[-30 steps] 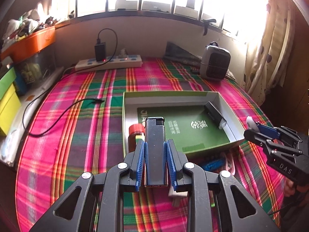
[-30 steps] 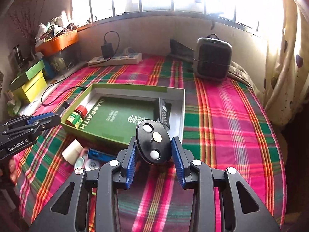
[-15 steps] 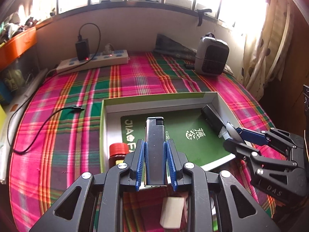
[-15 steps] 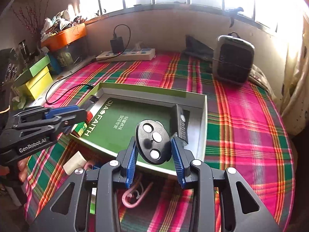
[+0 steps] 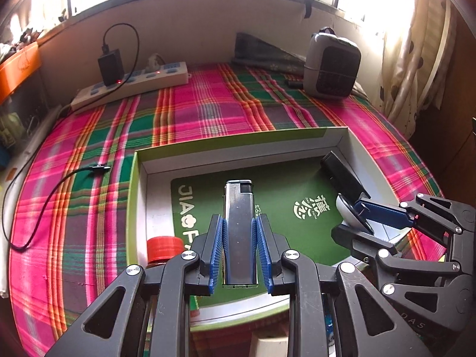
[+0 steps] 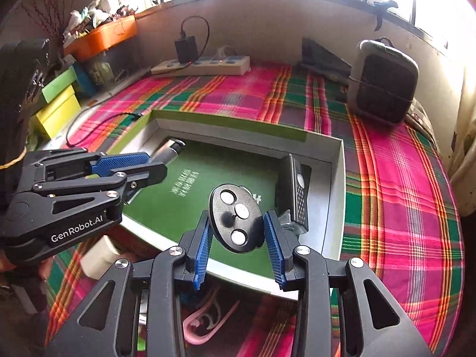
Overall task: Organize rigid objects
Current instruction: 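Carry the lighter into the green box and open the left gripper while the right releases the oval object there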
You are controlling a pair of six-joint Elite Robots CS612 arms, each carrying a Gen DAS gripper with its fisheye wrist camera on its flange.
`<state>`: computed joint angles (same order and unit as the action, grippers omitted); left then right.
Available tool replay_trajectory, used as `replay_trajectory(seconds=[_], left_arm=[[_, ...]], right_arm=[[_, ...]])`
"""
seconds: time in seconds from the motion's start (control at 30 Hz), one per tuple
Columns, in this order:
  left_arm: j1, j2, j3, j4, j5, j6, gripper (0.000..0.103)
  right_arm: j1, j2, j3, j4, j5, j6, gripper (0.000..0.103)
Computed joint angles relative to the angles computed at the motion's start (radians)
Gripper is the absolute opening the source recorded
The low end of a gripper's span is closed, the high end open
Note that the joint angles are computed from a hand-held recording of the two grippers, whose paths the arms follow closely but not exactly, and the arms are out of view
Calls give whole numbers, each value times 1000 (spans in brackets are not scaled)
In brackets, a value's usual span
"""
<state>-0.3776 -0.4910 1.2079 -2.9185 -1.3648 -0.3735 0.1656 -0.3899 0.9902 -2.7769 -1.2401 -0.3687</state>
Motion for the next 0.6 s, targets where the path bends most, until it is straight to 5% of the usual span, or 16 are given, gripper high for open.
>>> replay_trajectory(seconds=[0.6], left_arm=[[1, 29, -39, 51, -6, 10, 22]], right_arm=[[5, 24, -37, 19, -47, 19, 36]])
